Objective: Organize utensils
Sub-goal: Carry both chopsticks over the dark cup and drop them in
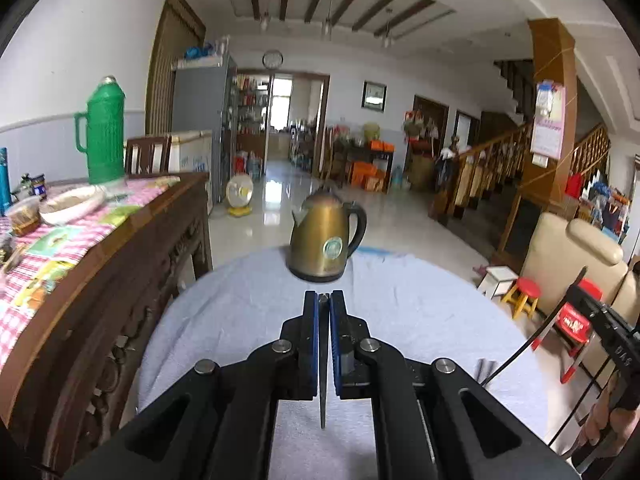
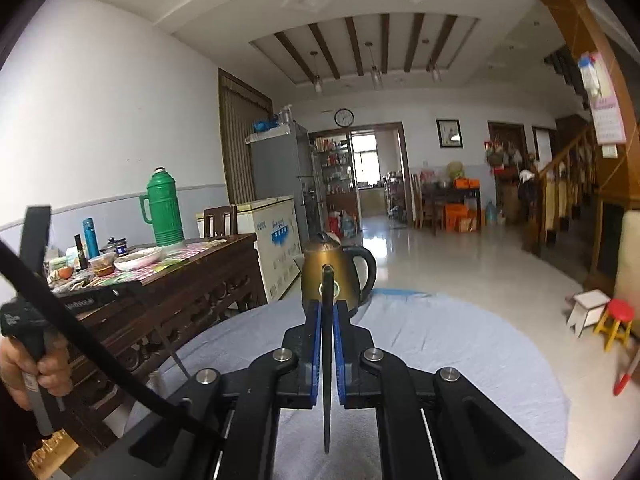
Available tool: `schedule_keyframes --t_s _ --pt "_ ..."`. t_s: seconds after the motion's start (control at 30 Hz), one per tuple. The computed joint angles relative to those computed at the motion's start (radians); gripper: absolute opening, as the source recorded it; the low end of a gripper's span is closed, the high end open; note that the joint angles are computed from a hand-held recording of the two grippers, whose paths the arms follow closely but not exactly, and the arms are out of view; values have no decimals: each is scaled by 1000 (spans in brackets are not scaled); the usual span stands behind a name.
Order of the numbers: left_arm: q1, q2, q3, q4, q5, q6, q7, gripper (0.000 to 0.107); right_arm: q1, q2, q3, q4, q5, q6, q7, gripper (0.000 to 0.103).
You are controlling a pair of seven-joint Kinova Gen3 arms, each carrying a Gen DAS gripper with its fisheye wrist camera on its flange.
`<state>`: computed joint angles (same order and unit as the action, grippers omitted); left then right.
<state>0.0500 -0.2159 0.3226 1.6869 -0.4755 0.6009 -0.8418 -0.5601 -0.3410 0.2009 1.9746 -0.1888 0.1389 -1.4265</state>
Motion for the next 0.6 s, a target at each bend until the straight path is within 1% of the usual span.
schedule_keyframes --t_s 0.13,0.27,0.43,0.6 --pt "-7 -59 26 15 2 -2 8 5 84 -38 -82 -11 14 59 -29 6" --pt "-9 -109 37 19 47 8 -30 5 109 -75 -105 -15 12 101 -38 6" --pt "-37 -175 62 2 107 20 -75 5 121 -136 -124 -12 22 131 -32 6" --pt "-64 -218 83 -26 171 33 -129 5 108 -156 -135 -26 23 148 -26 6"
